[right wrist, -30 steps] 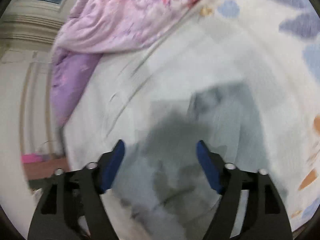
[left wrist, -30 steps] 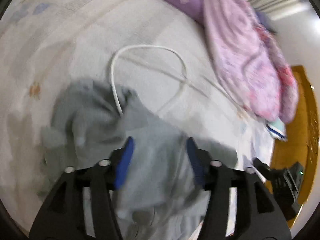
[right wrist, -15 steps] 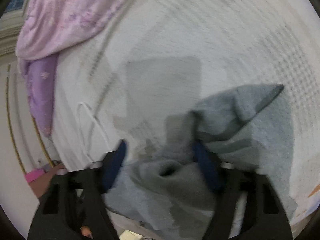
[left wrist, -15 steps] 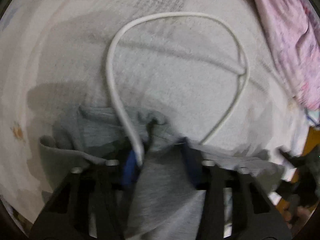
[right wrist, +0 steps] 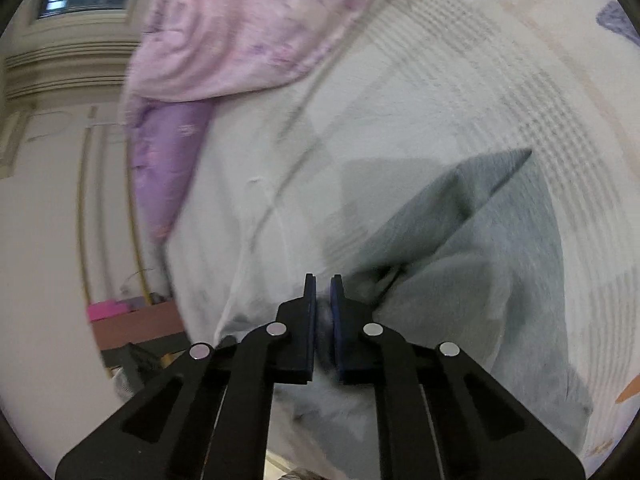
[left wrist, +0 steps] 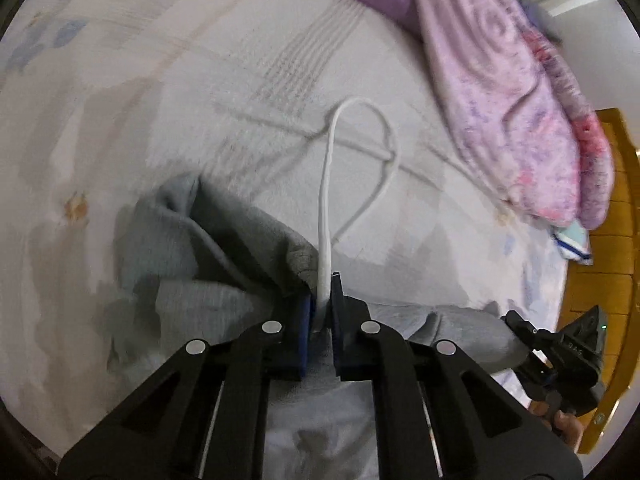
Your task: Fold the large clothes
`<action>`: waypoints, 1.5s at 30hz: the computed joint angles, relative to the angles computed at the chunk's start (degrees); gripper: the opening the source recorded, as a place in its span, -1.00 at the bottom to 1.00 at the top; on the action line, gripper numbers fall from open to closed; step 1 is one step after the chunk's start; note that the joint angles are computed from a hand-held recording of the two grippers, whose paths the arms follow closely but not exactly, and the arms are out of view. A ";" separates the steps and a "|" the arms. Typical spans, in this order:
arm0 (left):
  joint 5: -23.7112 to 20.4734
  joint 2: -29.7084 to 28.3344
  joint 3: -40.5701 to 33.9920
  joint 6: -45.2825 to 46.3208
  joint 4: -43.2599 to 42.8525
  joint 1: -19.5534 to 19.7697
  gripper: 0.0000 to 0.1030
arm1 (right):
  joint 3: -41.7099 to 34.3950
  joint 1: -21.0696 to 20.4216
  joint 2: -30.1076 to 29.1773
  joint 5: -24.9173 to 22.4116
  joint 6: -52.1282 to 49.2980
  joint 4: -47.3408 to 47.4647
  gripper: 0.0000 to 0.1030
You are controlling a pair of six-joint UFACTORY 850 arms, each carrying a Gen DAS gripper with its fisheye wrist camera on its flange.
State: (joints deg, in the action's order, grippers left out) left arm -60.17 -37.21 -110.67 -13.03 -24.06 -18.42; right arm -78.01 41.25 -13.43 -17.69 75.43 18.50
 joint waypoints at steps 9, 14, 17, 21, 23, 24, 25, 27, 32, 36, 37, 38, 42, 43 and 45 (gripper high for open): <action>7.40 18.86 22.95 6.92 -4.48 0.10 -0.85 | 1.40 8.70 5.49 -5.48 16.49 -16.53 -0.87; 6.61 27.63 34.42 15.09 -7.16 0.97 -0.85 | 2.74 16.85 6.98 -7.98 39.30 -35.20 -0.87; 5.86 31.60 39.69 16.95 -6.18 1.13 -0.85 | 2.05 23.22 6.38 -12.28 51.24 -42.33 -0.87; 5.24 37.33 48.21 17.97 -5.40 1.80 -0.85 | 2.57 29.64 5.13 -15.07 63.32 -45.49 -0.87; 5.02 39.18 52.05 16.88 -5.15 2.04 -0.85 | 2.82 31.62 4.02 -15.44 65.08 -43.67 -0.87; 4.56 39.87 53.99 15.60 -4.28 2.03 -0.85 | 2.95 32.18 3.55 -15.49 64.76 -42.31 -0.87; 4.38 40.51 55.80 14.89 -3.87 2.04 -0.85 | 3.64 32.86 3.00 -14.59 65.45 -41.06 -0.87; 4.94 41.10 58.32 14.15 -2.46 1.62 -0.85 | 4.73 33.71 1.99 -13.11 65.17 -38.45 -0.87; 7.52 40.76 62.01 12.83 -2.80 1.34 -0.82 | 5.19 35.00 -0.51 -12.17 64.40 -36.88 -0.87; 6.87 42.05 62.08 15.31 -5.67 2.42 -0.75 | 4.73 34.84 0.65 -13.95 62.49 -36.49 -0.75; 6.09 43.02 61.74 16.35 -6.14 2.82 -0.73 | 3.37 35.07 0.90 -17.51 58.48 -33.59 -0.74; 5.67 43.86 61.62 17.26 -6.12 3.14 -0.72 | 1.97 34.99 1.37 -20.96 55.15 -32.39 -0.74; 7.55 47.90 59.48 21.30 -5.09 2.58 -0.72 | -2.36 35.12 1.93 -30.14 47.37 -33.25 -0.74; 8.60 48.30 58.95 21.88 -5.79 2.79 -0.72 | -3.97 34.84 1.30 -32.68 44.40 -33.49 -0.74; 11.14 48.70 58.69 24.41 -10.76 3.97 -0.63 | -5.06 33.82 0.79 -34.66 40.24 -34.01 -0.75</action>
